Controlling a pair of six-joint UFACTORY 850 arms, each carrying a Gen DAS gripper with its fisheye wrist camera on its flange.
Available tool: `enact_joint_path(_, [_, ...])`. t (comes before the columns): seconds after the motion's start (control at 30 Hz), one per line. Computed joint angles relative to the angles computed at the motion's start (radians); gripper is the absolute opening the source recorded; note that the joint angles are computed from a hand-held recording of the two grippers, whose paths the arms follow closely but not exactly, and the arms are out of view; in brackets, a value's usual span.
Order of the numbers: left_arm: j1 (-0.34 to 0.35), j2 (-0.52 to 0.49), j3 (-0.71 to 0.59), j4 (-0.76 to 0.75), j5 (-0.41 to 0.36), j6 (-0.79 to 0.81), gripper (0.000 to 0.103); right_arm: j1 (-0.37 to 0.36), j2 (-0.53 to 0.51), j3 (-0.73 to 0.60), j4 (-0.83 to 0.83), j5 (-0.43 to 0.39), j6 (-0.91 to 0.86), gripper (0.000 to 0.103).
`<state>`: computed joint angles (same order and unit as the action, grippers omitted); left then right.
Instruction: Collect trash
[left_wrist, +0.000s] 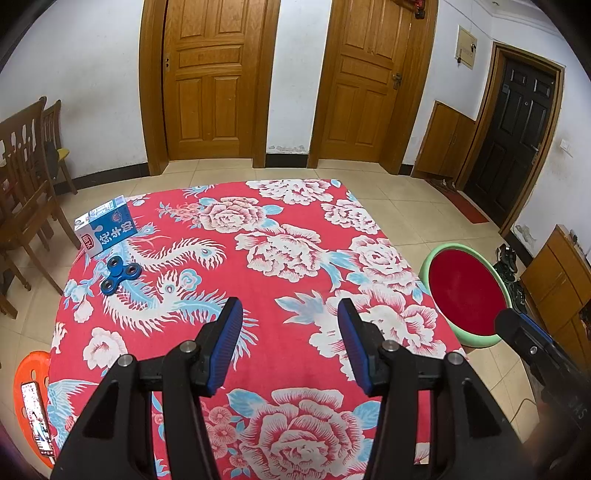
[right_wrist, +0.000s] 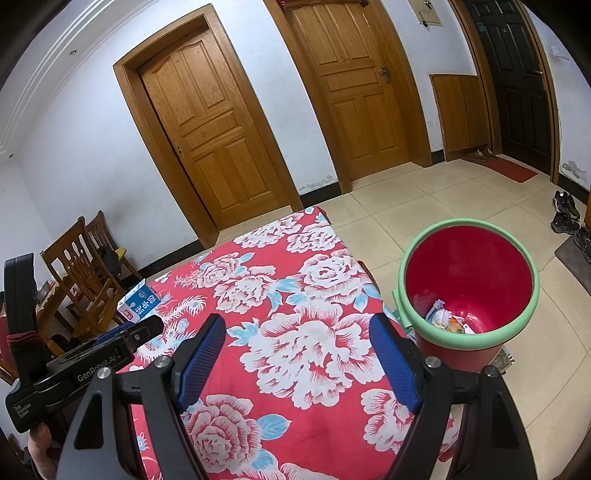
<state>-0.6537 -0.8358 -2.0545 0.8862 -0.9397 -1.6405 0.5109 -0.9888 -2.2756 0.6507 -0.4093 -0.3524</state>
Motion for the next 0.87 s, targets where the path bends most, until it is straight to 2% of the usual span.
enact_joint_path(0.87, [0.000, 0.008, 0.013, -0.002, 0.004, -0.001, 0.053, 0.003, 0.003, 0.005, 0.006, 0.000, -0.006, 0.082])
